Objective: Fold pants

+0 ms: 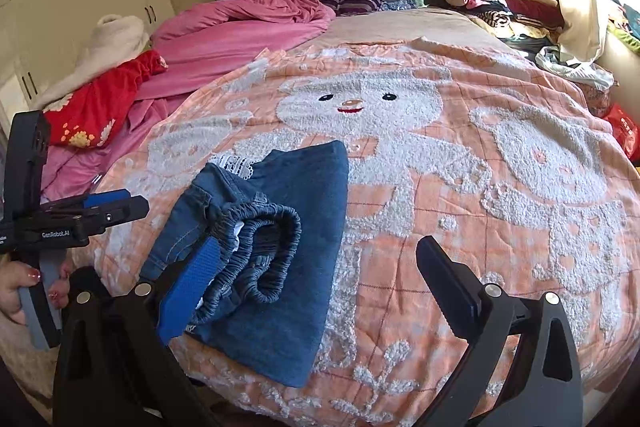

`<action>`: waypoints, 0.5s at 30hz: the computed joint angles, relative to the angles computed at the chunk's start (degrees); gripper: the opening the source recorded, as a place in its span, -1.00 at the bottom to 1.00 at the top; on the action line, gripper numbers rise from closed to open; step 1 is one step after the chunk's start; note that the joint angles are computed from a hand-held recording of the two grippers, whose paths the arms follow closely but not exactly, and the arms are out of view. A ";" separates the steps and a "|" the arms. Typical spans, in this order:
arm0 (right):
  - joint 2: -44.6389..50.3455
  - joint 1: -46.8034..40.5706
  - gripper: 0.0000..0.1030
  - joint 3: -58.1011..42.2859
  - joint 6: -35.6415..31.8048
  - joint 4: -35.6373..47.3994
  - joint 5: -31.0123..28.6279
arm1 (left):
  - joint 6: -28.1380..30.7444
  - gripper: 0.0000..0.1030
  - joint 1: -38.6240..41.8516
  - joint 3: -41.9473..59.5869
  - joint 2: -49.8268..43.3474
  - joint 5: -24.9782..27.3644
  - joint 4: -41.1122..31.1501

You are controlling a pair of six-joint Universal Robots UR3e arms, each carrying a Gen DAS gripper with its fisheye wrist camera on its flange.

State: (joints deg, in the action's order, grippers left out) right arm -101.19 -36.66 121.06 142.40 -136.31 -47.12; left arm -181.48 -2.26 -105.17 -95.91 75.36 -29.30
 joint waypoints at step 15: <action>6.82 2.67 0.91 -0.47 2.73 -3.55 -5.34 | -2.08 0.61 -0.57 -1.47 -4.67 -2.63 2.99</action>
State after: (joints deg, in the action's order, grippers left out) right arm -94.37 -33.99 120.59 145.12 -139.86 -52.46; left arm -183.56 -2.83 -106.64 -100.59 72.73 -26.31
